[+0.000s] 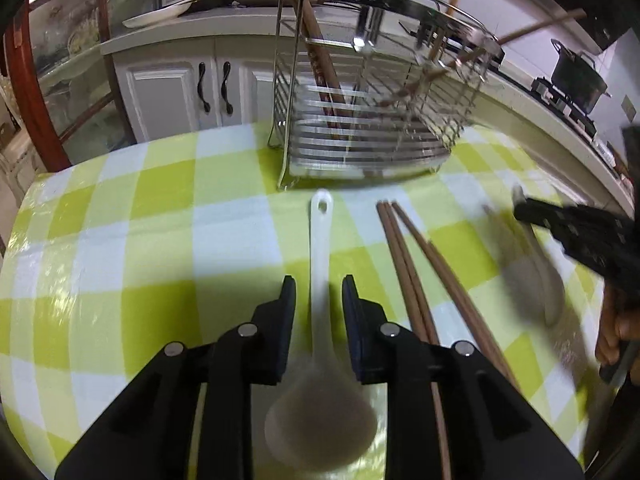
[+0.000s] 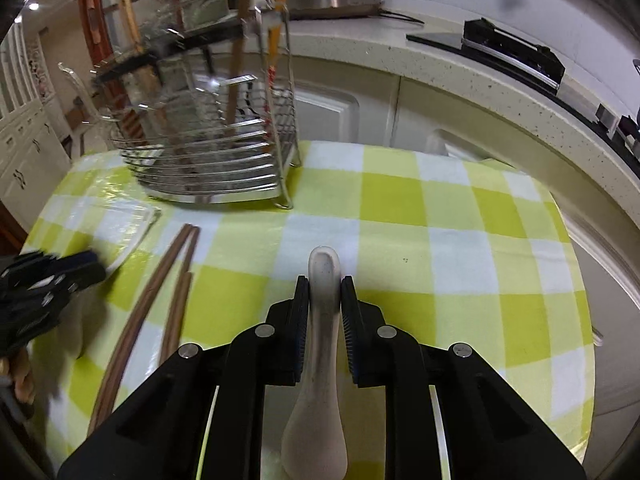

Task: Organize utensils
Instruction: 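Lift both held white spoons and carry them over the wire rack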

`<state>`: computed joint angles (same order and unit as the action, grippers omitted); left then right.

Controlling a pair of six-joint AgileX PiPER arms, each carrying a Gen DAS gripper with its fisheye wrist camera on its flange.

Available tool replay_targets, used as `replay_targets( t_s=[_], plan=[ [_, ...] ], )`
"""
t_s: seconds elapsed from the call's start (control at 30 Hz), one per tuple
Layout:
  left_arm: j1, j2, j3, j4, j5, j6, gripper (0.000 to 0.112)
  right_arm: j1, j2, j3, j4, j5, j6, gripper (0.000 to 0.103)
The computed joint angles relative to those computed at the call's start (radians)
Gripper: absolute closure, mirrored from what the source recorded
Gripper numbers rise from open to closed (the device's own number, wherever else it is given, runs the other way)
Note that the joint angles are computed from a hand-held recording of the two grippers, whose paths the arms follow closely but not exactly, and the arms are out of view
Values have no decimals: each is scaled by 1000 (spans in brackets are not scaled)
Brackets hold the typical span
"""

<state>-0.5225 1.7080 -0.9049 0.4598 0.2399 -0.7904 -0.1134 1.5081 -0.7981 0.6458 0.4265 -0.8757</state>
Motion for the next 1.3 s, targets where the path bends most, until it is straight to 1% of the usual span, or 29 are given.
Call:
replay_targets(
  t_s=[0.07, 0.13, 0.17, 0.23, 0.3, 0.37, 0.4, 0.47, 0.53, 0.57, 0.63, 0.73, 0.83, 0.9, 0.93, 1.03, 1.07, 1.2, 1.27, 1.3],
  plan=[
    [5, 39, -60, 23, 31, 3, 87, 5, -34, 19, 6, 4, -11, 84],
    [14, 81, -132, -30, 63, 90, 83, 9, -63, 36, 14, 8, -25, 84],
    [13, 100, -165, -37, 84, 105, 80, 10, -74, 41, 20, 14, -31, 84],
    [8, 133, -221, -33, 123, 127, 80, 5, -72, 39, 52, 28, -68, 84],
    [1, 178, -291, -60, 166, 180, 80, -3, -69, 36, 96, 46, -114, 84],
    [-2, 218, -344, -44, 208, 167, 80, -19, -50, 22, 150, 62, -171, 84],
    [-6, 225, -352, -29, 218, 151, 80, -23, -48, 21, 171, 69, -194, 84],
    [-3, 246, -374, -56, 227, 186, 81, -29, -41, 15, 193, 79, -218, 84],
    [-9, 258, -379, -20, 226, 162, 85, -33, -26, 1, 206, 89, -227, 84],
    [-13, 260, -384, -15, 229, 158, 95, -35, -20, -5, 211, 94, -232, 84],
    [-20, 264, -393, 16, 253, 118, 97, -37, -16, -12, 219, 102, -240, 84],
    [-14, 225, -345, 46, 236, 67, 97, -35, -18, -19, 230, 110, -251, 84],
    [-18, 137, -256, 155, 221, -101, 97, -43, -32, -25, 251, 126, -263, 84],
    [-31, 67, -194, 271, 229, -250, 97, -45, -46, -29, 262, 136, -262, 84],
    [-45, 23, -162, 341, 249, -336, 97, -44, -52, -30, 264, 138, -259, 84],
    [-85, -60, -114, 450, 326, -469, 97, -38, -81, -37, 265, 153, -242, 84],
    [-105, -89, -102, 485, 370, -516, 97, -35, -91, -39, 263, 157, -236, 84],
    [-176, -172, -73, 537, 488, -613, 97, -22, -122, -46, 254, 169, -207, 84],
    [-218, -202, -66, 567, 562, -667, 97, -22, -131, -49, 252, 178, -197, 84],
    [-231, -216, -63, 569, 582, -676, 97, -24, -133, -50, 252, 183, -196, 84]
  ],
)
